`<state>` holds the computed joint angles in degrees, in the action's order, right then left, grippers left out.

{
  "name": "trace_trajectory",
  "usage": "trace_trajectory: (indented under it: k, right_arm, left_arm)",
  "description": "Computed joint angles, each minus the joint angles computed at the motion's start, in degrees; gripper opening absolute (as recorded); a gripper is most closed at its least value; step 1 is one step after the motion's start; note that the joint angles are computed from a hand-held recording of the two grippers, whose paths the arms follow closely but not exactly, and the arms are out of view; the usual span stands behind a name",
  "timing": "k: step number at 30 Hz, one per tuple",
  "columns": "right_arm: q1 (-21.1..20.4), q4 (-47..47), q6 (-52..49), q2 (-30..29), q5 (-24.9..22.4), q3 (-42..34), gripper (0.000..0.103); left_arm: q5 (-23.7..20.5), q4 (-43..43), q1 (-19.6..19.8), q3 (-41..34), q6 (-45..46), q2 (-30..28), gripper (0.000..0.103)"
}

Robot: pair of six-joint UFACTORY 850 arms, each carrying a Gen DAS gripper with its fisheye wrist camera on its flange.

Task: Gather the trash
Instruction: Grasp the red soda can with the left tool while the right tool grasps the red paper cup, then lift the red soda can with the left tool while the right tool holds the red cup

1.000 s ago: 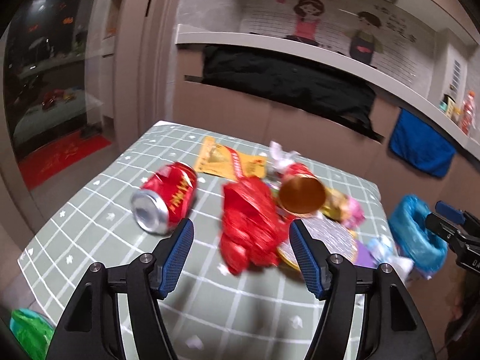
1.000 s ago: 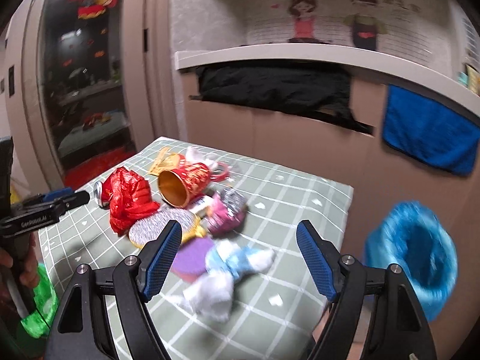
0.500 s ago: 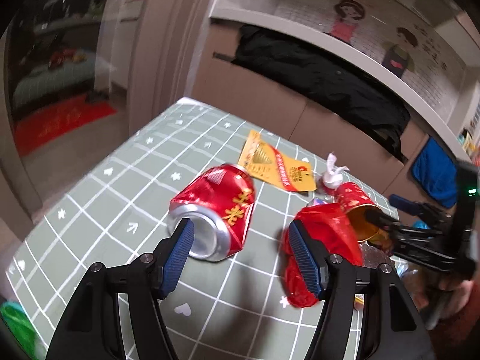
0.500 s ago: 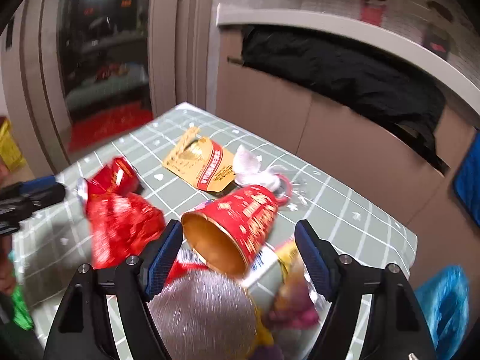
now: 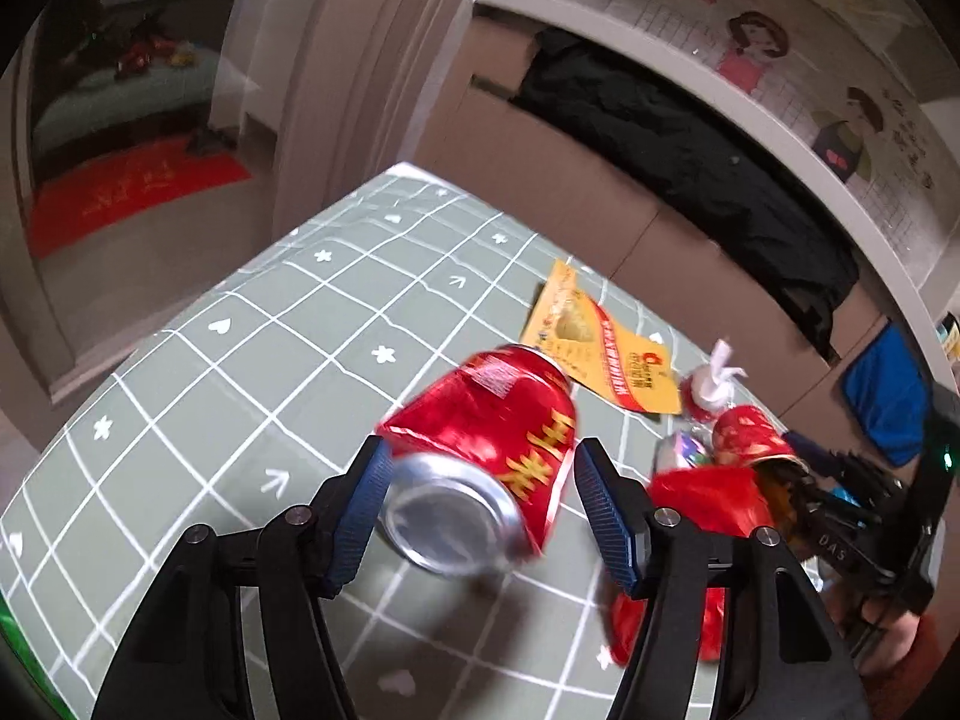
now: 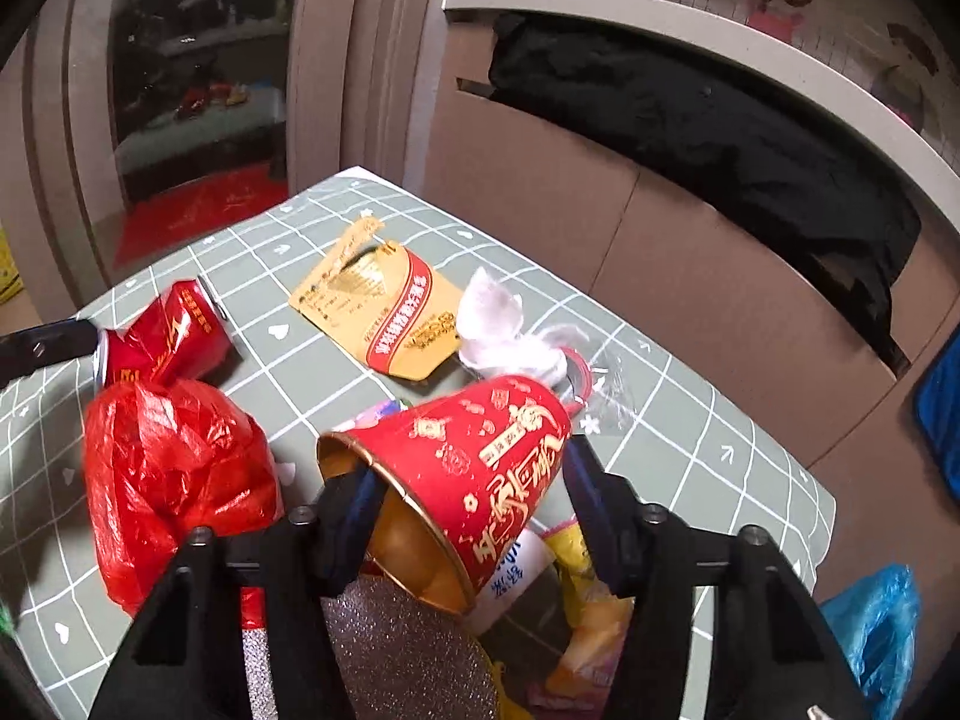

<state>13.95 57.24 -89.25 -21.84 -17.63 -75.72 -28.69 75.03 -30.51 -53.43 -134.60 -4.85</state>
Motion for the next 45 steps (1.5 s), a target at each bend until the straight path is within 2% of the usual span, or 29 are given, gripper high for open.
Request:
trace_trajectory:
  k: [1,3,5,8,12,14,16,17,19,23,33,37,45]
  right_arm:
    - [0.0,-2.1,2.4,-0.3,0.3,-0.5,0.014]
    - [-0.9,-4.3,5.5,-1.1,-3.6,-2.1,0.004]
    - [-2.0,-5.6,8.7,-1.7,-7.5,-3.4,0.004]
    - [-2.6,-3.1,6.1,-1.0,-7.1,-2.6,0.004]
    - [-3.3,-1.5,5.4,-0.1,-8.7,-2.0,0.004]
    - [-3.6,-0.9,4.9,0.5,-9.2,-1.4,0.004]
    - [-3.9,-0.6,4.5,1.2,-9.4,-0.7,0.004]
    - [-4.0,-0.4,4.2,1.5,-9.6,-0.5,0.004]
    - [-4.5,0.6,3.1,2.1,-10.0,0.1,0.004]
    - [-5.6,3.8,0.1,3.3,-10.2,1.1,0.004]
    - [-8.0,10.1,-4.8,5.2,-11.6,2.6,0.004]
    - [-9.4,12.7,-5.9,5.6,-13.3,2.1,0.003]
    - [-13.1,16.2,-7.9,6.4,-16.1,0.5,0.003]
  left_arm:
    - [1.5,-1.9,1.1,-0.1,2.1,-0.1,0.064]
    - [4.2,-5.2,3.0,0.1,5.2,-0.4,0.064]
    - [5.5,-7.9,4.3,0.5,6.4,-0.5,0.064]
    - [7.9,-5.8,6.0,1.6,2.4,-0.7,0.064]
    - [12.0,-7.1,7.6,0.5,3.0,-2.7,0.064]
    - [14.0,-2.9,7.7,0.0,-0.8,-3.6,0.064]
    - [14.5,-1.0,7.3,-0.7,-2.0,-4.1,0.055]
    - [14.5,-1.2,7.0,-1.1,-1.6,-4.3,0.055]
    - [12.5,-3.3,5.7,-2.1,1.8,-4.6,0.055]
    - [3.1,-1.7,0.8,-4.1,4.1,-4.7,0.053]
    - [-13.2,0.6,-6.6,-9.5,8.5,-5.6,0.053]
    - [-17.1,1.6,-7.9,-12.9,10.7,-6.6,0.052]
    - [-21.0,2.9,-10.0,-20.7,15.2,-9.8,0.052]
